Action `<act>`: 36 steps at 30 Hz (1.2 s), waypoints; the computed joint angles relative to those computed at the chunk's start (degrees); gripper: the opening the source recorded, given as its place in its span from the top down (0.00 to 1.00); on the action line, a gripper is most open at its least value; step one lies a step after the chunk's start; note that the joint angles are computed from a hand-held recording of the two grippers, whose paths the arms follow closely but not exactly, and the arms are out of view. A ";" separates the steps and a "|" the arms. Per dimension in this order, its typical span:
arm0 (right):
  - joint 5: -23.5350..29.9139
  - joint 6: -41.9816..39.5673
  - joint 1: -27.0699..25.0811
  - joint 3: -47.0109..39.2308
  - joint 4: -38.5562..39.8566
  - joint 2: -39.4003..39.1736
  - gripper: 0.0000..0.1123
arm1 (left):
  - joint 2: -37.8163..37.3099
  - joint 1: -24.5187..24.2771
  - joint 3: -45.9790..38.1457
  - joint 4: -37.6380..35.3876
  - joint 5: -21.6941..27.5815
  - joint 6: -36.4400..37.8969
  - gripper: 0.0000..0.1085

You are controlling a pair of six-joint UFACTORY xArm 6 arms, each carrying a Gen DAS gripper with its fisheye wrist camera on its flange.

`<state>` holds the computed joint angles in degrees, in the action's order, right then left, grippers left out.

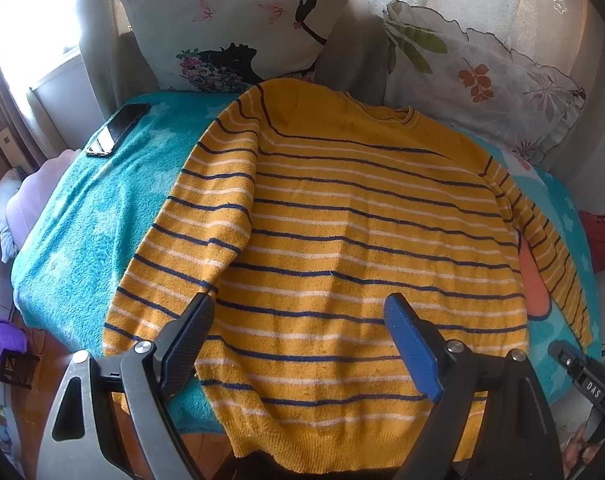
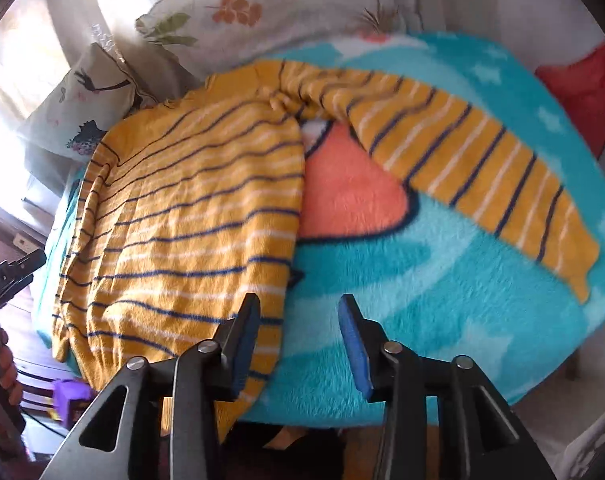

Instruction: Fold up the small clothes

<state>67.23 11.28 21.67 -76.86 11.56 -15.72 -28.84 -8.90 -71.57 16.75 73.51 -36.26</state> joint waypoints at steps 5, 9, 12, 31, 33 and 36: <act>-3.47 -5.41 3.33 -4.91 -1.72 5.43 0.53 | -0.94 -0.17 0.31 2.08 0.41 0.63 0.21; -5.63 -6.18 6.21 -8.01 -3.75 7.74 0.45 | -1.00 2.27 0.08 0.69 -0.58 3.76 0.21; -5.52 -5.17 8.30 -11.71 -4.82 10.81 0.43 | -1.04 4.55 -0.08 0.12 -1.01 7.34 0.21; 0.79 11.01 22.83 -28.09 -10.75 26.25 0.42 | -5.05 40.10 10.35 -23.59 -1.44 36.44 0.21; 1.72 12.42 23.63 -29.24 -11.69 27.07 0.42 | -4.68 41.21 11.34 -26.33 -0.89 38.70 0.21; 2.95 14.91 24.44 -30.60 -12.29 28.16 0.42 | -3.85 40.98 11.92 -27.95 -0.25 41.42 0.32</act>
